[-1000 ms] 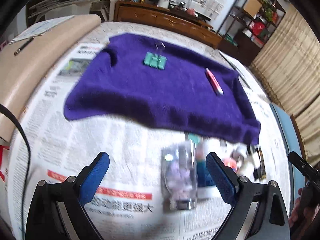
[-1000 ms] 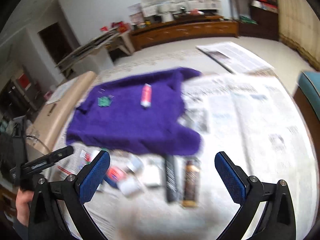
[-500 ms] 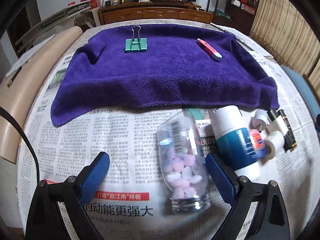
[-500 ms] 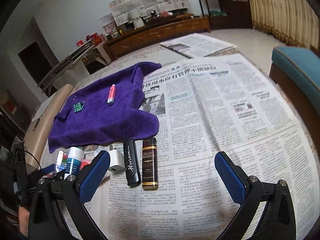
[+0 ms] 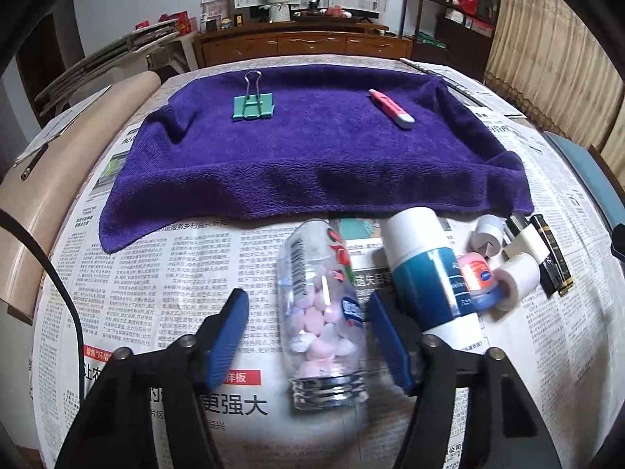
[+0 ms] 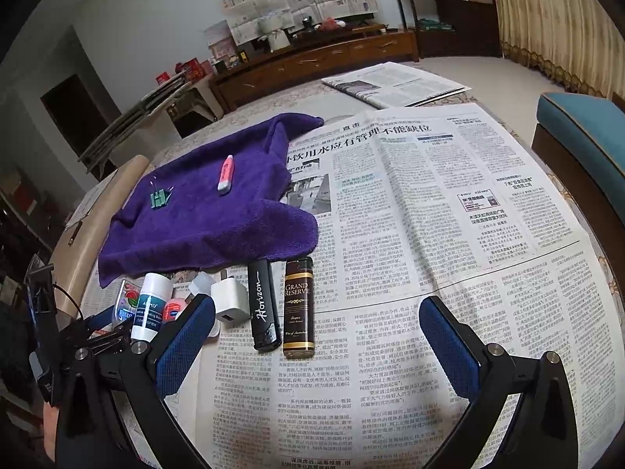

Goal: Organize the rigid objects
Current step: 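Grasp the clear pill bottle with the left tool while the right tool grasps the brown Grand Reserve bottle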

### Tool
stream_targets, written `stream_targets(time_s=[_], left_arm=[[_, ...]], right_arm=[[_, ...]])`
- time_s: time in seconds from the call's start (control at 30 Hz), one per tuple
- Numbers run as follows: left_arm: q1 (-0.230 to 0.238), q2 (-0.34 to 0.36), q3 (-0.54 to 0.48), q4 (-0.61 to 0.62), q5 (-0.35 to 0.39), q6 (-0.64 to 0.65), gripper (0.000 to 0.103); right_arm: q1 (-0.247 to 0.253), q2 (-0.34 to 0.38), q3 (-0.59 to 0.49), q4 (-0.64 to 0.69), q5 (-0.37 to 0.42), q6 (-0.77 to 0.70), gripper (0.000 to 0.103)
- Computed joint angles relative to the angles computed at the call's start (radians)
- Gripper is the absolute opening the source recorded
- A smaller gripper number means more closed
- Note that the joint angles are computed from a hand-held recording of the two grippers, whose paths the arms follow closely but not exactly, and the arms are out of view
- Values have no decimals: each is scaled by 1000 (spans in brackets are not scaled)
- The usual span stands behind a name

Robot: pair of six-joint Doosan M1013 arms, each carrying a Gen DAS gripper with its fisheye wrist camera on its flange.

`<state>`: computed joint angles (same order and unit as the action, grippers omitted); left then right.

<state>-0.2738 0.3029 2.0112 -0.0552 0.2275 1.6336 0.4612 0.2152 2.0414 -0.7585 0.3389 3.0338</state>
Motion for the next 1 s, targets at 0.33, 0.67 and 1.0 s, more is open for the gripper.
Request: stream_targets(time_s=[0.33,0.67,1.0], left_arm=[[24,-18,10,-257,10,222,40],[52,-53,33,-443,10,395,40],[85,-40,25,-594,43,532,39]], right_arm=[[4,-5,0,14,10,-38,103],[-1,21,-14,75,85,-174,102],[15,107,-91,77,193,-261,91]])
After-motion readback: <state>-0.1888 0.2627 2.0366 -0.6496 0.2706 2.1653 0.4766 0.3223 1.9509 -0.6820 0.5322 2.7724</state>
